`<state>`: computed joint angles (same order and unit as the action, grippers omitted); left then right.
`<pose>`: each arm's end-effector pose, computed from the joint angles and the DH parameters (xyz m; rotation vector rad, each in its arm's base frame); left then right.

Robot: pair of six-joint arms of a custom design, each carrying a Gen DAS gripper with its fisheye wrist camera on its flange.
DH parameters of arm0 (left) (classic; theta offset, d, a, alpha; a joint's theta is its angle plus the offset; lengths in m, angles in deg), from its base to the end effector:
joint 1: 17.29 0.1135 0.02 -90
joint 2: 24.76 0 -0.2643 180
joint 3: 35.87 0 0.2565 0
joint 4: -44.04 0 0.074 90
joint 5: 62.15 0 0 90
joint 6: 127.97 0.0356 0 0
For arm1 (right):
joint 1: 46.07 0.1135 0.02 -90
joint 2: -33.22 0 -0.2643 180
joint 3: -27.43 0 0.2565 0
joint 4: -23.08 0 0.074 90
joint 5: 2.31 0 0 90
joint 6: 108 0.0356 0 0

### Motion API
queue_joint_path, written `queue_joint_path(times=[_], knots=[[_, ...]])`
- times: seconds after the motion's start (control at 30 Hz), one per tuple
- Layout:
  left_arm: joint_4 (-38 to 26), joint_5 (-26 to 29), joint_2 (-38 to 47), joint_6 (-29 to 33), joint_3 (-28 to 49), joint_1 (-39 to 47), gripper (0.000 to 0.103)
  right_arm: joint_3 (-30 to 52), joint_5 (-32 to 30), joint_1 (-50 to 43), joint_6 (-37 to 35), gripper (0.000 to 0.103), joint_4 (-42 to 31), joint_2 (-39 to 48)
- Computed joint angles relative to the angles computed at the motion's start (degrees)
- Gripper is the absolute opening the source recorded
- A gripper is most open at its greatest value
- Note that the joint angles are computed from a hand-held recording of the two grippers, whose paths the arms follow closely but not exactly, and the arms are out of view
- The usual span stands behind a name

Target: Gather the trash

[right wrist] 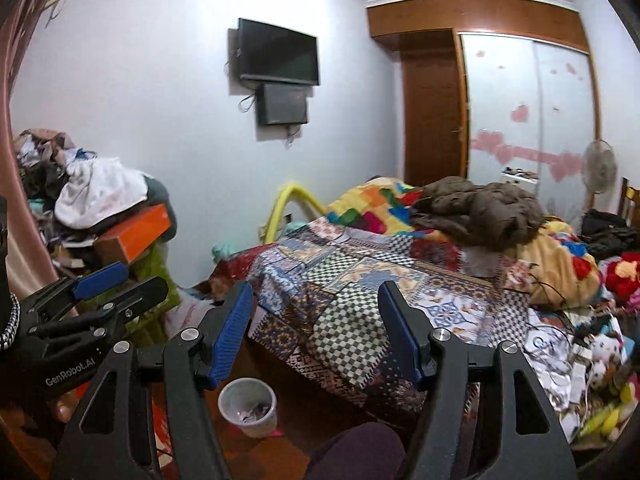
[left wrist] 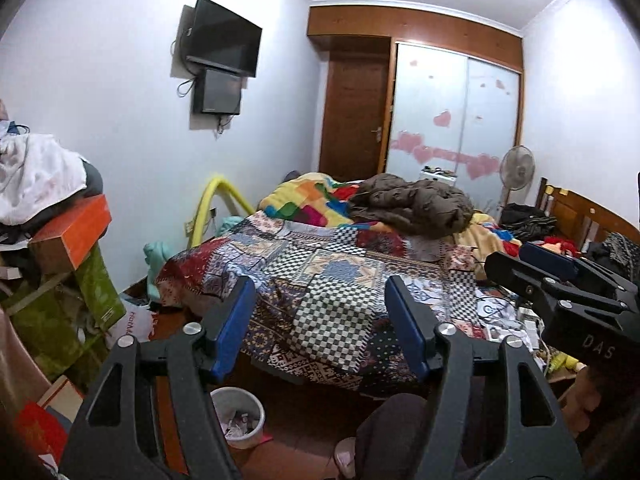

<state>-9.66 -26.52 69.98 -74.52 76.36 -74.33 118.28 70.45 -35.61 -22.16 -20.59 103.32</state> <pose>0.2217 -0.2888 0.3980 -0.1460 1.9167 -0.0337 0.2630 0.0593 0.4108 -0.4448 1.9191 0.3681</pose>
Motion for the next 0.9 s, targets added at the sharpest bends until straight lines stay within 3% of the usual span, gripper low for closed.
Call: queue_joint_path(times=[0.07,0.27,0.4,0.9], knots=[[0.38,-0.87,-0.64,-0.23,-1.01,-0.83,0.080,-2.10,2.04,0.23,1.24,0.078,0.85,-2.43],[0.31,-3.71,-2.59,-0.30,-3.65,-3.36,0.084,-6.85,9.16,1.61,3.06,0.096,3.59,-8.02],[0.65,-5.15,-3.27,-0.39,-5.01,-4.18,0.094,-8.95,12.32,2.79,4.94,0.099,4.33,-9.97],[1.55,-5.06,-4.14,-0.77,-7.20,-4.67,0.095,-9.10,14.67,2.98,5.20,0.100,1.89,-11.08]])
